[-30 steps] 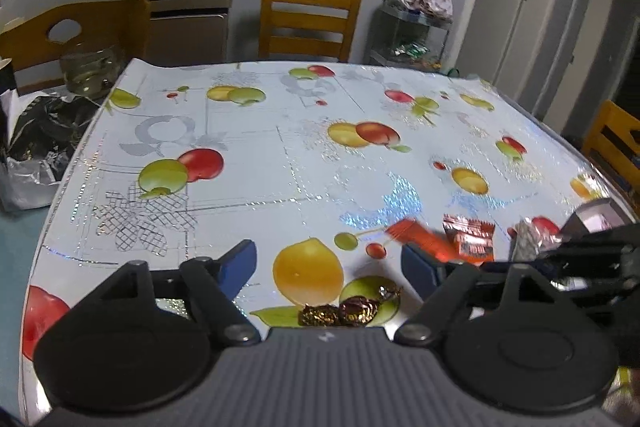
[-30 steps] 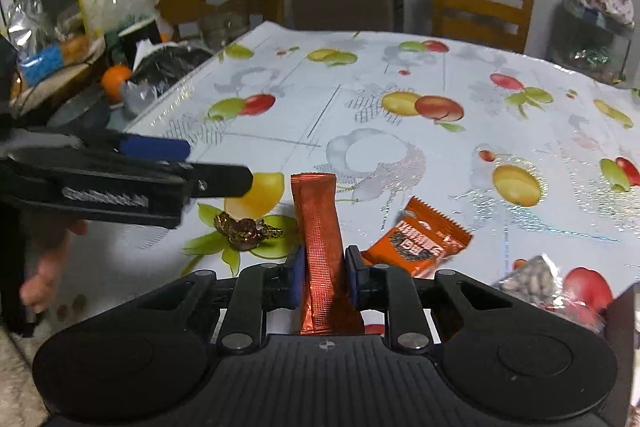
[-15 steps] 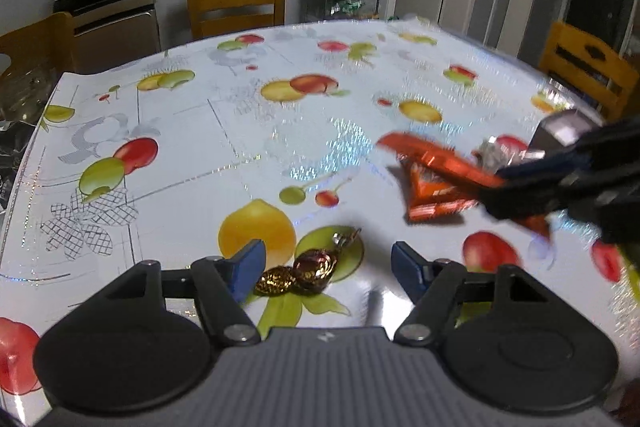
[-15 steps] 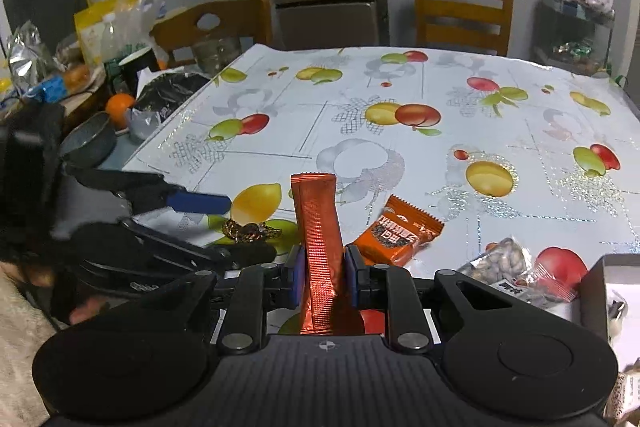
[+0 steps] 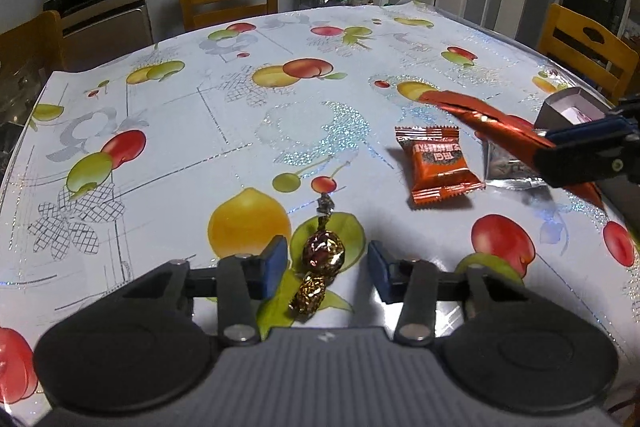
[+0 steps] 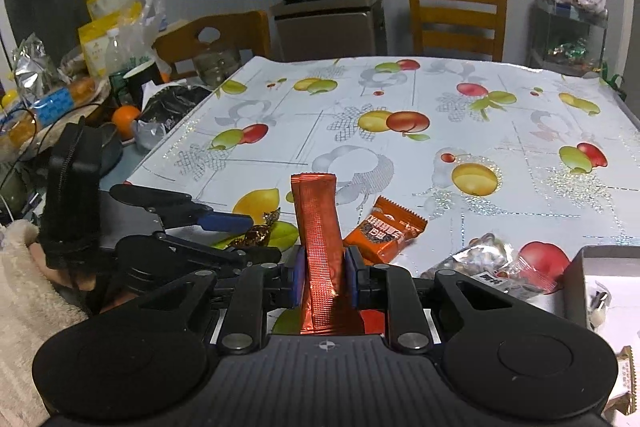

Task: Organize snacks
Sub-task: 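Grasp the gold-foil candies with the left gripper while the right holds the orange bar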

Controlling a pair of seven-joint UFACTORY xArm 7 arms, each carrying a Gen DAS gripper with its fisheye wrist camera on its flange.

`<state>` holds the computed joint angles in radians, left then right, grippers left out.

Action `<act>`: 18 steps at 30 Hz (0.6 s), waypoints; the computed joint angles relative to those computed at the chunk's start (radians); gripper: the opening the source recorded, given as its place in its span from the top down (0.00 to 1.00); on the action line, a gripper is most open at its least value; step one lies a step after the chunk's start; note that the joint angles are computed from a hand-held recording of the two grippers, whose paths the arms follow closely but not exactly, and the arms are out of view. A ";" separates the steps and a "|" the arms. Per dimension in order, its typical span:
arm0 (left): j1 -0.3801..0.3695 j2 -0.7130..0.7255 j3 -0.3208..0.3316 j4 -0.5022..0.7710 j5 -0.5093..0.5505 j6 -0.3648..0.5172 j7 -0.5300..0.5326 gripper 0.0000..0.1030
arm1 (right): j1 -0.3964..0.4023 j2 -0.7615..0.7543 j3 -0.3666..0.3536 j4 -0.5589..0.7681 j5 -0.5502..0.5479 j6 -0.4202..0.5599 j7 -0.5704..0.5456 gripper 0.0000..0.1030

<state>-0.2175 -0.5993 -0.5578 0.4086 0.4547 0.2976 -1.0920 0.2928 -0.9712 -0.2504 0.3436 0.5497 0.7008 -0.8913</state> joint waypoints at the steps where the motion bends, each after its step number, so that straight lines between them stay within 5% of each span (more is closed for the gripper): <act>1: 0.000 0.001 0.003 -0.001 -0.001 -0.005 -0.001 0.74 | -0.006 -0.009 -0.002 -0.002 -0.004 0.005 -0.002 0.78; 2: 0.000 -0.001 0.008 -0.002 -0.005 -0.006 -0.003 0.79 | -0.016 -0.023 -0.005 -0.006 -0.011 0.014 -0.005 0.78; 18: 0.043 0.019 -0.083 0.089 0.084 0.138 -0.098 0.80 | -0.245 -0.162 -0.133 -0.029 -0.127 0.216 -0.127 0.78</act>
<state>-0.1748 -0.5805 -0.6411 0.4974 0.5387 0.4359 -1.1898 0.0481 -1.1327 -0.3830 0.3143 0.4231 0.9171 -1.0181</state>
